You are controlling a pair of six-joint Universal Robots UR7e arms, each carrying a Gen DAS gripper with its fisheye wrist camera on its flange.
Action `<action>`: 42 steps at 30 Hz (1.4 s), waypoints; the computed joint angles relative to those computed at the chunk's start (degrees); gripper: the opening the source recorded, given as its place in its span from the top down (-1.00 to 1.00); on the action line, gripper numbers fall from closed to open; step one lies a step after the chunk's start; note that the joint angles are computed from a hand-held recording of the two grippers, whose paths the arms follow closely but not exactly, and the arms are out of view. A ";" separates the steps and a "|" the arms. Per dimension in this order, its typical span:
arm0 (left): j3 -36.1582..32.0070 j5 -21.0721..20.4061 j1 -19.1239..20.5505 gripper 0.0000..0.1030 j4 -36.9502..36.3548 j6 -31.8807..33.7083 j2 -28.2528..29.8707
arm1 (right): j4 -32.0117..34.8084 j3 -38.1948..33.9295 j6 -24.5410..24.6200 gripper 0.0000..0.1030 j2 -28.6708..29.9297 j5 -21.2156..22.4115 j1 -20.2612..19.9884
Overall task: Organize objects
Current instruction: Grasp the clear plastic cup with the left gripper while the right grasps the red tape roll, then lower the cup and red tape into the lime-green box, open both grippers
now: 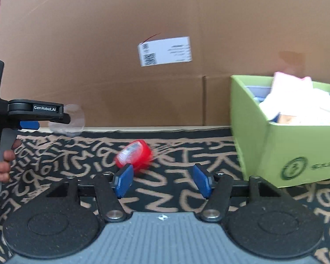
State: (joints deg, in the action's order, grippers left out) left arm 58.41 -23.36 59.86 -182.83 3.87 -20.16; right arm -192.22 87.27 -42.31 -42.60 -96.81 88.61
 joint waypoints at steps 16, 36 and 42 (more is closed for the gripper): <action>13.95 -11.56 0.77 0.86 10.25 -14.00 -10.65 | 11.64 -14.58 -4.72 -0.01 8.75 -6.22 2.97; 24.56 -16.75 -5.89 0.49 14.55 -9.11 -12.74 | 9.80 7.89 -12.15 -0.23 -6.90 0.70 -0.82; 21.79 -15.73 -6.21 0.84 16.34 -8.74 -10.82 | 11.82 7.87 -10.10 0.02 -7.79 2.34 -1.39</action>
